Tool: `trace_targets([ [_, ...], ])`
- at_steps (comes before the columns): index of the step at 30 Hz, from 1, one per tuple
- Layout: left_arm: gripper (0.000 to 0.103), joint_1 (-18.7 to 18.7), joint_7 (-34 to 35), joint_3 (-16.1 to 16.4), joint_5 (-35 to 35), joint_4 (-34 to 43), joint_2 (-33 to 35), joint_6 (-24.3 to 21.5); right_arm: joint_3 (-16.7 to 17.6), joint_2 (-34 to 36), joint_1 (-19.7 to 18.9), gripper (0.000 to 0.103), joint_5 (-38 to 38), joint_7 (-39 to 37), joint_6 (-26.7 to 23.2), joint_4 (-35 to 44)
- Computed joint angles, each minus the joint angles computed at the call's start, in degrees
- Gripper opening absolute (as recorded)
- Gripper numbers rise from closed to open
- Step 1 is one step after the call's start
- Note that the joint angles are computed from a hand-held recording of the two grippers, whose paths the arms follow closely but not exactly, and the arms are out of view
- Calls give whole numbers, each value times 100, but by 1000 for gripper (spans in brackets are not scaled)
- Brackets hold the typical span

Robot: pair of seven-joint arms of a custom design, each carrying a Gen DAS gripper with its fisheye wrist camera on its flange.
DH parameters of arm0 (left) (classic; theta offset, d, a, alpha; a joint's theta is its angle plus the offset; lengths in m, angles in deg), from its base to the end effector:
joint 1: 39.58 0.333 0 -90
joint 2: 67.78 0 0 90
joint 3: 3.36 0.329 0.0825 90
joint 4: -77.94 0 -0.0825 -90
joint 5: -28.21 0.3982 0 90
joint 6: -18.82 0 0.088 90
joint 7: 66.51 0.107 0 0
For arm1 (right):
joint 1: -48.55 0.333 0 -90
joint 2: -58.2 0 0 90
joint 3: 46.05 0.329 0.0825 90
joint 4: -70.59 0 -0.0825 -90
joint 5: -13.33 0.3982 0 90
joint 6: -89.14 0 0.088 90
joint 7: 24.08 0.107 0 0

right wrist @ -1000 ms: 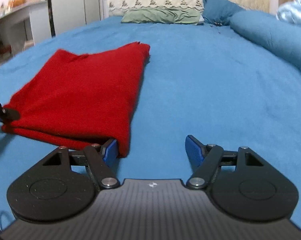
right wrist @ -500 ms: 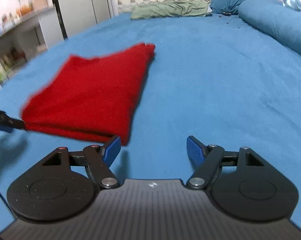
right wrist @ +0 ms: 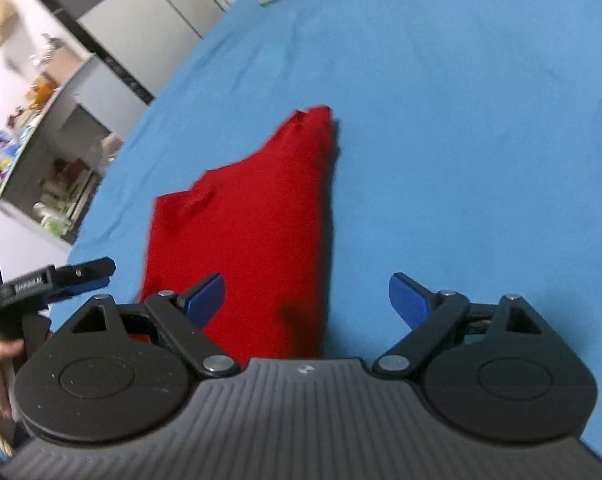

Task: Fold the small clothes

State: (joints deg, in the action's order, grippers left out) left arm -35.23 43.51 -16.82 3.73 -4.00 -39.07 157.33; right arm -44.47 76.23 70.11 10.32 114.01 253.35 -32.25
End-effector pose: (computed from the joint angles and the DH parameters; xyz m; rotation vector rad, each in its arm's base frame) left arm 0.7538 -0.0854 0.4738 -1.8349 2.2416 -0.9933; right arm 0.6450 0.2765 0.4694 -1.3268 1.9913 -0.1862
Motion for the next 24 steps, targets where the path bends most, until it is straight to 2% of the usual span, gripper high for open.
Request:
trace_targets([
  [2, 87, -89, -76, 48, 165, 143, 184, -101, -208, 243, 160, 102, -234, 323, -41, 194],
  [3, 87, -93, -67, 42, 199, 196, 237, -126, -149, 341, 103, 102, -184, 268, 48, 245],
  [5, 86, -78, 13, 14, 225, 230, 332, -106, 71, 523, -65, 102, 78, 60, 239, 332],
  [8, 86, -11, 95, -101, 80, 356, 512, -134, 516, 818, -393, 94, 639, -500, 316, 567],
  [10, 79, 17, 133, -149, -6, 392, 569, -104, 346, 986, -231, 86, 630, -517, 252, 776],
  [11, 69, 36, 185, -184, -47, 416, 589, -118, 288, 1043, -172, 80, 623, -524, 268, 844],
  [12, 53, 80, 268, -243, -128, 435, 599, -172, 371, 1097, -228, 63, 712, -629, 258, 914],
  [13, 48, 113, 310, -289, -208, 475, 610, -273, 563, 1157, -366, 55, 1007, -893, 257, 983],
  [14, 43, 87, 290, -249, -186, 459, 575, -273, 555, 1169, -345, 53, 986, -815, 233, 1013],
  [15, 35, 50, 280, -219, -153, 438, 541, -250, 409, 1163, -215, 46, 912, -764, 189, 1045],
  [17, 29, 39, 342, -216, -178, 269, 376, -116, 202, 1112, -13, 42, 773, -666, 194, 1041],
  [21, 25, 79, 672, -319, -402, -189, -77, 136, -110, 853, 277, 38, 435, -382, 366, 863],
  [24, 25, 68, 1103, -389, -662, -747, -663, 234, -321, 352, 479, 38, 10, -221, 322, 465],
])
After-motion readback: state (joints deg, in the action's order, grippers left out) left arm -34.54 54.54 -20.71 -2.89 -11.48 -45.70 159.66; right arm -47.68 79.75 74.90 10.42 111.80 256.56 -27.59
